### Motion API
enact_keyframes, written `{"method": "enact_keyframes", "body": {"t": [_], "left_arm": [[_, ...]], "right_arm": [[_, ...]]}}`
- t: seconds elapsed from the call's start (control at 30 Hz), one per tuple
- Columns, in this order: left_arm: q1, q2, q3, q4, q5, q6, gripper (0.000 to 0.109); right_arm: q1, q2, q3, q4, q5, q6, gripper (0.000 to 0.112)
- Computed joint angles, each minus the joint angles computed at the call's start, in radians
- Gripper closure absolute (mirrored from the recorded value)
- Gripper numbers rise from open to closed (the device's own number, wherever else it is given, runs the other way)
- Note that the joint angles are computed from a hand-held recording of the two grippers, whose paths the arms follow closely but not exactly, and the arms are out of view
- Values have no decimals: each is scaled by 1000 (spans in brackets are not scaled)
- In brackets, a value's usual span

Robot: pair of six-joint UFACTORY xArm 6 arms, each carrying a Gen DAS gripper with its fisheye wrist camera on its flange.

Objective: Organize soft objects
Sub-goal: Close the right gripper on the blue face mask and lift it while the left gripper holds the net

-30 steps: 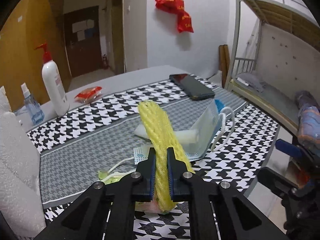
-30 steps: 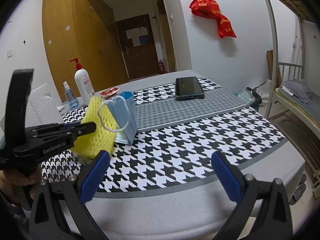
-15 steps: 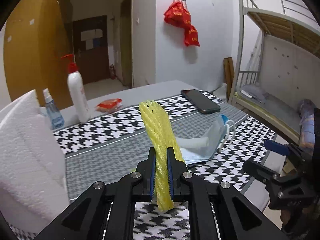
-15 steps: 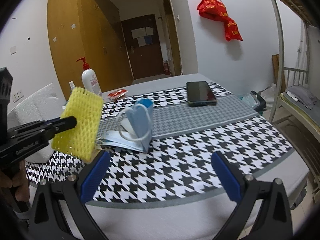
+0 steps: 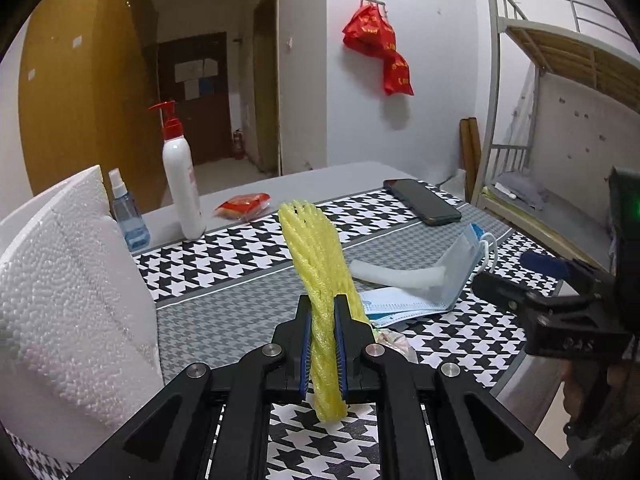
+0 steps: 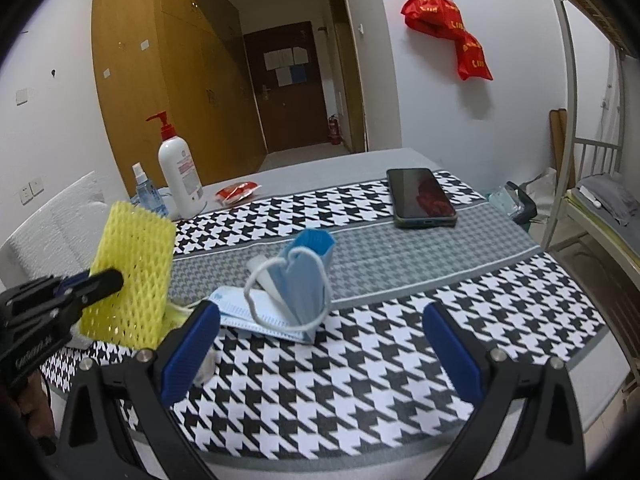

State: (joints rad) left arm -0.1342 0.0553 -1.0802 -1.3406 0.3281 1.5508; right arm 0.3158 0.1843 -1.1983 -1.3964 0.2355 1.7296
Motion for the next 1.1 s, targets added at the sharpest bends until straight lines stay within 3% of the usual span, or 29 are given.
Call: {"method": "enact_keyframes", "body": {"t": [0.2, 0.5, 0.57, 0.73, 0.87, 0.93, 1.1], "left_arm": [[5, -2, 5, -4, -2, 8, 98], [18, 9, -5, -11, 0, 6, 98], [20, 7, -5, -16, 5, 12, 98], [21, 5, -3, -34, 9, 25, 98], [23, 4, -1, -33, 16, 31, 98], [26, 3, -1, -43, 20, 42, 98], [40, -4, 1, -49, 36, 49, 98]], "right_arm": [[10, 37, -47, 103, 29, -90, 10], [-24, 59, -64, 155, -22, -77, 11], [-31, 63, -64, 174, -41, -84, 19], [-36, 80, -66, 300, -50, -186, 56], [-36, 90, -72, 332, -36, -211, 78], [-36, 96, -77, 352, -32, -230, 95], [-43, 87, -76, 296, -46, -172, 102]]}}
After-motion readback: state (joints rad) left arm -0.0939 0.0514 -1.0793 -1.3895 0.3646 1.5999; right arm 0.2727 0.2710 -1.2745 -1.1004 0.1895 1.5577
